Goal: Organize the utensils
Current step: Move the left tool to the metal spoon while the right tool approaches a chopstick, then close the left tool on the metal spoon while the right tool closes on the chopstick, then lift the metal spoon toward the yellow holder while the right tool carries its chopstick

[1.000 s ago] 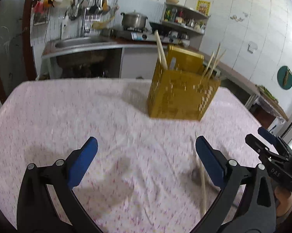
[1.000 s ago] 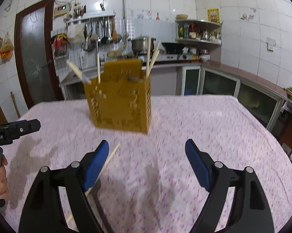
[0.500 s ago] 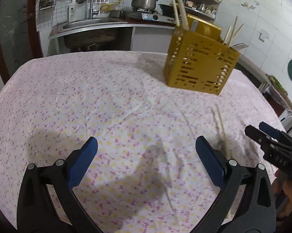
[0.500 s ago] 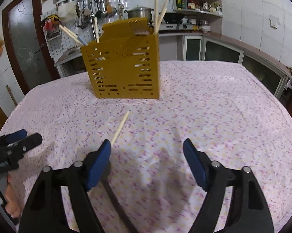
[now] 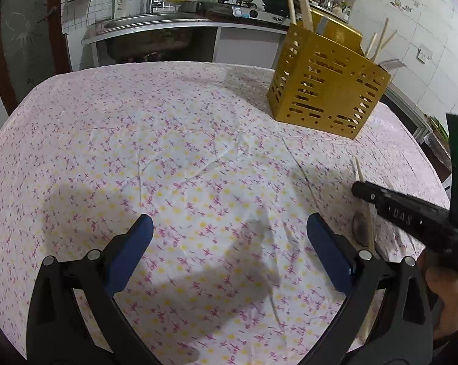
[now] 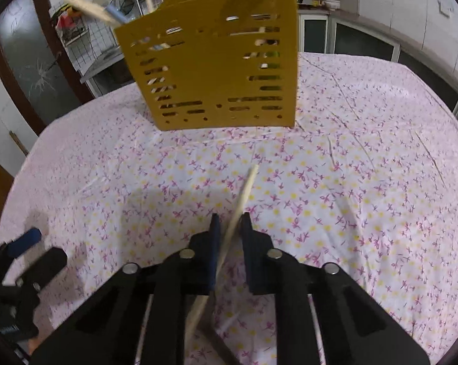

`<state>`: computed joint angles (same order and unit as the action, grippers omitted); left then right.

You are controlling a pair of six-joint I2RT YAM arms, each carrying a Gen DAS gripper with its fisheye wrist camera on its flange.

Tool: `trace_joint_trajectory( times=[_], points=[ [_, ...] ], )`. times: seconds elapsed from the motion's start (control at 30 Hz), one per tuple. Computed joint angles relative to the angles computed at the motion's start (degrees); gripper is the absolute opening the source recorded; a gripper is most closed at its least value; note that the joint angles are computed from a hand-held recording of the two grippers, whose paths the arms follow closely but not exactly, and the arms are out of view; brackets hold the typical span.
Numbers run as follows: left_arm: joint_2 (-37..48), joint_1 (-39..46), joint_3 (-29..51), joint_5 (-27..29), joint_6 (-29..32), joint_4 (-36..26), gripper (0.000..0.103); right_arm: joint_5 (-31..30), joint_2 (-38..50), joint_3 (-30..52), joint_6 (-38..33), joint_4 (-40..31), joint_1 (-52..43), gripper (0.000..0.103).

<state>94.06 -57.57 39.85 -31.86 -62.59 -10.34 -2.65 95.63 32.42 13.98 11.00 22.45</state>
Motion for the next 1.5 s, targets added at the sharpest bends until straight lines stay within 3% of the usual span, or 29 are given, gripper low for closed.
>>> trace_joint_trajectory(
  times=[0.03,0.37,0.6,0.73,0.83,0.97,1.1,1.27,1.37,1.5],
  points=[
    [0.52,-0.48,0.88,-0.12,-0.18,-0.60,0.098,-1.02,-0.31,-0.19,-0.41,0.01,-0.91,0.006],
    [9.26,-5.18,13.19,2.47,-5.40,-6.50,0.098,-8.18,-7.70,-4.07,-8.69,-2.15,-13.97,0.006],
    [20.49,-6.62,28.56,5.05,-12.79,-14.85,0.095,-12.68,-9.67,-5.41,-16.47,-3.97,-26.52,0.006],
    [27.00,-5.69,37.78,7.27,-18.22,-22.59,0.086,-14.81,-8.66,-5.65,-18.88,-3.58,-30.34,0.006],
    [30.53,-5.37,43.50,6.53,-18.43,-27.19,0.082,-15.46,-8.36,-6.07,-19.61,-2.79,-31.21,0.006],
    [34.94,-4.87,50.44,5.33,-16.94,-33.81,0.060,-15.84,-8.12,-6.16,-19.97,-2.41,-31.47,0.006],
    [35.00,-5.00,50.80,3.93,-15.60,-35.35,0.036,-15.84,-9.83,-6.98,-19.99,-2.65,-31.05,0.006],
    [31.21,-3.78,46.13,5.73,-8.44,-31.67,0.034,-16.74,-13.20,-8.39,-20.04,-4.00,-30.97,0.006],
    [25.74,-1.93,38.30,7.37,-2.44,-23.41,0.034,-16.99,-15.18,-9.60,-20.01,-4.12,-30.40,0.006],
    [19.74,-1.57,31.40,5.61,0.72,-18.62,0.034,-17.17,-17.21,-11.19,-18.72,-3.26,-29.16,0.006]
  ],
)
